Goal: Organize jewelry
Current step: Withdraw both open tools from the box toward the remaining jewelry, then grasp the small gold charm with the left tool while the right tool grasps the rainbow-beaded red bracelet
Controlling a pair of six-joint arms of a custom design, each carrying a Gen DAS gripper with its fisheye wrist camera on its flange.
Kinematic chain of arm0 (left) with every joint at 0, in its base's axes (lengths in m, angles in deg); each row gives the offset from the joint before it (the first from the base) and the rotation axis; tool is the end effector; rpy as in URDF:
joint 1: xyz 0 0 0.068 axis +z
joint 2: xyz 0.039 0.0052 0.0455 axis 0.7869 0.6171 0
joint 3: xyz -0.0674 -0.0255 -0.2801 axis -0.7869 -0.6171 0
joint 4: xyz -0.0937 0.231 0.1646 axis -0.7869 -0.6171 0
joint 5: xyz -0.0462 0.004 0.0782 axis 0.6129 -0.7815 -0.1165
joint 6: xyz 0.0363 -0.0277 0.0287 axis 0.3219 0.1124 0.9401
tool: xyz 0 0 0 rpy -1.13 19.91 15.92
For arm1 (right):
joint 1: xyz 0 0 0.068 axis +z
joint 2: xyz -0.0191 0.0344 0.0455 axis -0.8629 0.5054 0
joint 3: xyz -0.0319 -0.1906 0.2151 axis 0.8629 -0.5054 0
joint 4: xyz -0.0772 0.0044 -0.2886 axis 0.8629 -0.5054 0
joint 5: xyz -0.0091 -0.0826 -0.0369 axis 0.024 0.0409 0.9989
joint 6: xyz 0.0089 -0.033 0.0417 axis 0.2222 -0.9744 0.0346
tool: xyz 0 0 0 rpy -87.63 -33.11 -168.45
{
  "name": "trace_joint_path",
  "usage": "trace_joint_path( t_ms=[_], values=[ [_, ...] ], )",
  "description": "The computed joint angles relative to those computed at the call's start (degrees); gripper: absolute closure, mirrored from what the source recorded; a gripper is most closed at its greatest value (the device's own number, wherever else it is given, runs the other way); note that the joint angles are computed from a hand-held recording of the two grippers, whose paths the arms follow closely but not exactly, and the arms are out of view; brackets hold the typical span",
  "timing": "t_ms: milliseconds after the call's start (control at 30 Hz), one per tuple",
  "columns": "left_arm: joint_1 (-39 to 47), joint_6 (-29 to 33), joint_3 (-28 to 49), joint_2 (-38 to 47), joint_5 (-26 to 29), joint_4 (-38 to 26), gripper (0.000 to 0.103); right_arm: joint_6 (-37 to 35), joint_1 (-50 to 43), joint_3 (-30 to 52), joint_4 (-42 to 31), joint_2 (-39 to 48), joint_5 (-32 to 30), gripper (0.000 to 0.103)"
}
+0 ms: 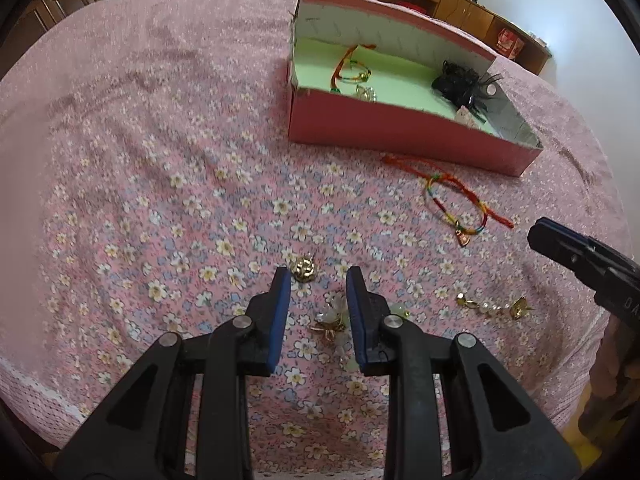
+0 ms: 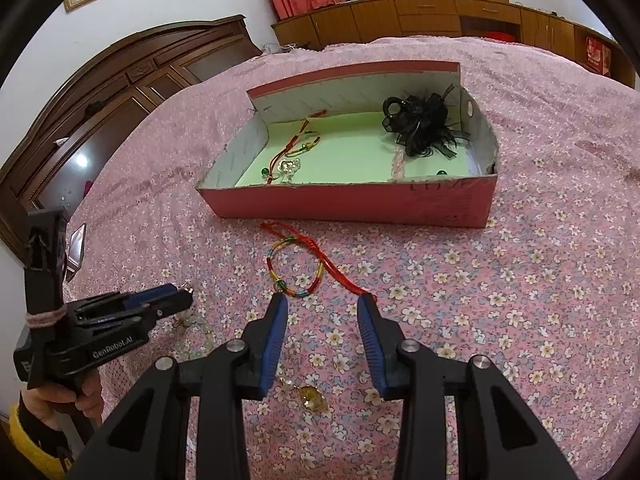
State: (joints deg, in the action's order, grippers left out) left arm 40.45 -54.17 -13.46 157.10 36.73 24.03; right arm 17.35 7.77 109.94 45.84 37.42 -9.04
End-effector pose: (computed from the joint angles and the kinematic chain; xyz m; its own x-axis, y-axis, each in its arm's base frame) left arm 0.2357 -0.0588 0.1606 -0.7819 0.3723 -0.4999 0.5095 0.8438 -0.1685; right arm 0.1401 0.2848 0.1805 -0.7346 0.3259 -0.5951 0.1747 0.9384 0.2983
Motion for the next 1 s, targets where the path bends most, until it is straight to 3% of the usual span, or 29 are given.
trace_joint_path(
  t_ms=[433,600,867,933,1000],
  values=[
    [-1.49,-2.69,-0.3,4.22,-0.18,6.42,0.084,-6.74,-4.35,1.8,2.81,2.61,-2.08,0.064],
    [-2.66,-3.07,-0.59,5.26,-2.04,9.01,0.095,-9.48,-6.66,2.59,4.78,4.76,-4.13,0.064],
    [-1.19,-2.54,-1.2,4.73,-0.7,9.35,0.096,-12.34,-8.76,4.53,6.41,9.06,-7.02,0.064],
    [-0.56,-2.21,-1.4,3.99,-0.17,8.73,0.096,-12.46,-8.83,4.82,6.3,9.82,-7.09,0.068],
    [0.18,-1.82,-1.61,3.1,0.37,8.03,0.096,-12.43,-8.92,5.1,5.89,10.56,-7.14,0.079]
  ],
)
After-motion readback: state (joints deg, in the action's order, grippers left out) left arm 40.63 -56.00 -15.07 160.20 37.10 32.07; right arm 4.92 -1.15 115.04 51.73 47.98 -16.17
